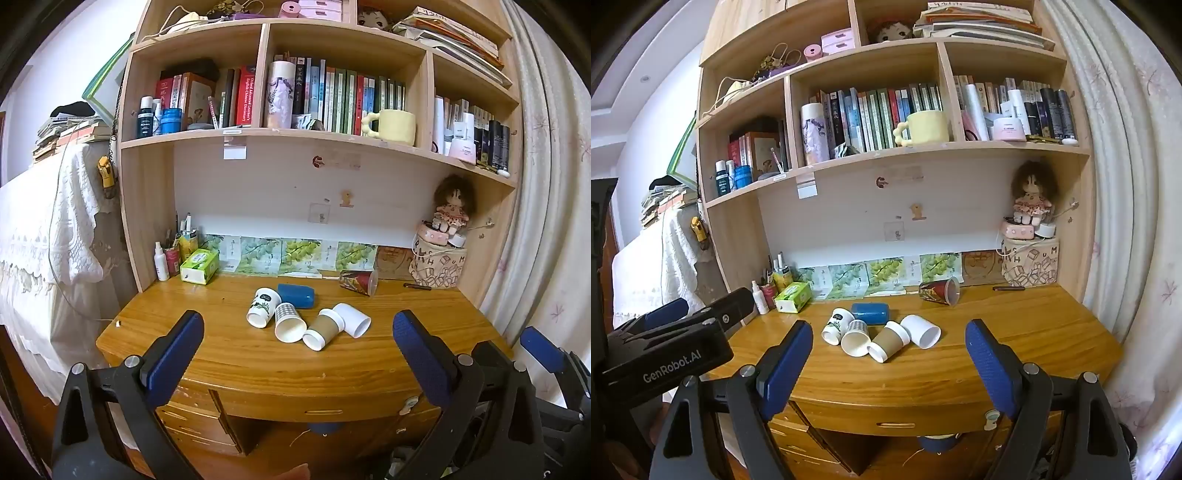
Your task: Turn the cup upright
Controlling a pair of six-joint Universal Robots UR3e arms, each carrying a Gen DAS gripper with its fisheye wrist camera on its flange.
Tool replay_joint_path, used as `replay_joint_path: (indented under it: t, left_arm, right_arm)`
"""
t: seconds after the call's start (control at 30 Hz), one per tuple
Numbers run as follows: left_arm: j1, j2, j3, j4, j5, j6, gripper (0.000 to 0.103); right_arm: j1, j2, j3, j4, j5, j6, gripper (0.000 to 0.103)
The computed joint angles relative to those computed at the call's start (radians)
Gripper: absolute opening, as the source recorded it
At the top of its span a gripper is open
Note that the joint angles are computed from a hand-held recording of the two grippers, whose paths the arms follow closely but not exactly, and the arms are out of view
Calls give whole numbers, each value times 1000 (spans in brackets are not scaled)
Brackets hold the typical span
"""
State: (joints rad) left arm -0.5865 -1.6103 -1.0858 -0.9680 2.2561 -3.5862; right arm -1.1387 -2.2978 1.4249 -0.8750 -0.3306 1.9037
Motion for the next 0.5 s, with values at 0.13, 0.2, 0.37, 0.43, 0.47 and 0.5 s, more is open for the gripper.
replay_joint_path:
  t: [0.13, 0.2, 0.37, 0.43, 0.47, 0.5]
  left_arm:
    - [1, 2, -3, 1, -2, 1, 102]
    - [5, 7, -8, 3, -8, 1, 102]
    - [-2, -4, 5, -5, 3, -2, 102]
    - [-7, -8, 10, -6, 9, -5, 102]
    - [-1, -2, 4, -4, 2, -2, 102]
    - [0, -2, 4, -5, 0, -3, 102]
  right_arm:
    - [-3, 5, -12, 23, -4, -13, 85]
    - [-5, 4, -12, 31, -2, -21, 85]
    - [-27, 11, -49, 124, 4, -88, 85]
    - [-42, 18, -77, 186, 4, -132, 85]
    - [-50, 23, -94, 222, 4, -157, 85]
    - [-58, 29, -112, 260, 3, -184, 85]
